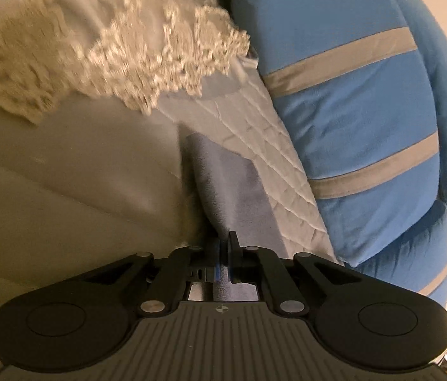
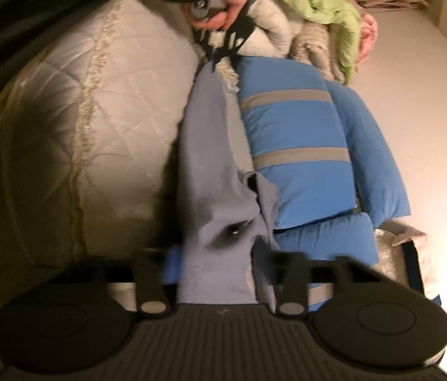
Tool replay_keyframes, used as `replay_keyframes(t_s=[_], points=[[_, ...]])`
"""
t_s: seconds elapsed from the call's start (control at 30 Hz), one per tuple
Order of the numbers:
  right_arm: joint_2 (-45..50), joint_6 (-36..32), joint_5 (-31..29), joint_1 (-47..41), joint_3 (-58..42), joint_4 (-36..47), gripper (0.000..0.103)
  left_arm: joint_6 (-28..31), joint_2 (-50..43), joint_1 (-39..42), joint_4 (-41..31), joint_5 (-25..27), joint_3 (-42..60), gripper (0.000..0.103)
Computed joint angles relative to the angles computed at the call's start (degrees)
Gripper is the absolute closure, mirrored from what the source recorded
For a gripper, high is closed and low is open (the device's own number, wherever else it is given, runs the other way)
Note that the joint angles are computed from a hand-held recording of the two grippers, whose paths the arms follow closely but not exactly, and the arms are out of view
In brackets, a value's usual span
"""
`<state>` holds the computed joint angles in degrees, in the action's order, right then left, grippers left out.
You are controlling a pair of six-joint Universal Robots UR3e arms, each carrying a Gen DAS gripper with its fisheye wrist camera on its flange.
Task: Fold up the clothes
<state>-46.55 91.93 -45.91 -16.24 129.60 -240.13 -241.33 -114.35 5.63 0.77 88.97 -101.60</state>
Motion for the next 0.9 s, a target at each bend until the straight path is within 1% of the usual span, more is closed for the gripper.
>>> replay_keyframes(t_s=[0.07, 0.1, 0.13, 0.2, 0.23, 0.33, 0.43, 0.5, 0.57, 0.63, 0.67, 0.73, 0.77, 0.8, 0.83, 0.87, 0.9], points=[[-1.4, -1.9, 0.3, -0.3, 1.2, 1.9, 0.076, 1.3, 3.2, -0.8, -0.4, 2.5, -2.8, 0.100], [-2.3, -2.4, 1.0, -0.7, 2.0, 2.8, 0.081, 1.6, 4.8, -1.3, -0.8, 3.9, -4.2, 0.100], [-3.2, -2.8, 1.7, -1.2, 2.6, 3.7, 0.083, 1.5, 6.6, -1.9, -1.8, 5.8, -5.3, 0.100], [-5.3, -3.1, 3.4, -2.3, 3.3, 6.5, 0.093, 1.5, 10.6, -3.3, -4.5, 9.5, -7.8, 0.100], [-6.4, -3.9, 4.5, -3.0, 3.8, 8.1, 0.096, 2.0, 12.9, -4.0, -6.1, 11.1, -9.1, 0.100], [-9.6, -6.7, 8.0, -5.3, 5.6, 12.9, 0.099, 4.2, 19.1, -5.9, -11.1, 14.9, -11.6, 0.100], [-14.4, -12.6, 11.1, -7.8, 7.9, 21.7, 0.099, 5.1, 25.4, -7.4, -16.3, 17.3, -14.4, 0.100], [-15.8, -15.1, 11.9, -8.8, 9.0, 24.1, 0.099, 5.0, 30.1, -7.5, -19.8, 17.5, -16.8, 0.100], [-17.3, -17.3, 12.2, -9.5, 10.1, 26.8, 0.098, 5.3, 33.8, -6.7, -23.1, 16.4, -18.8, 0.099], [-18.1, -18.8, 13.0, -10.4, 11.4, 27.7, 0.096, 7.4, 35.8, -6.3, -28.9, 16.5, -18.6, 0.097], [-19.3, -19.6, 13.2, -10.8, 11.8, 29.7, 0.092, 8.4, 36.3, -6.5, -32.3, 17.5, -18.0, 0.096], [-21.6, -20.8, 14.0, -11.7, 12.7, 33.8, 0.088, 7.3, 36.2, -8.6, -38.8, 23.7, -15.9, 0.096], [-22.2, -21.3, 14.7, -12.2, 13.2, 35.0, 0.080, 6.9, 36.3, -9.2, -41.4, 26.3, -15.0, 0.096], [-22.7, -21.7, 15.4, -12.8, 13.6, 35.8, 0.076, 7.4, 36.9, -9.0, -42.8, 27.5, -14.5, 0.096], [-22.6, -20.9, 16.2, -13.2, 14.0, 35.2, 0.070, 7.9, 37.6, -8.4, -44.4, 28.1, -14.0, 0.093], [-22.1, -19.4, 16.8, -13.4, 14.1, 33.9, 0.053, 8.3, 38.2, -8.0, -45.8, 28.7, -13.4, 0.090], [-21.5, -18.0, 17.7, -13.5, 13.8, 32.7, 0.028, 9.3, 38.8, -7.5, -45.4, 28.8, -13.4, 0.077]])
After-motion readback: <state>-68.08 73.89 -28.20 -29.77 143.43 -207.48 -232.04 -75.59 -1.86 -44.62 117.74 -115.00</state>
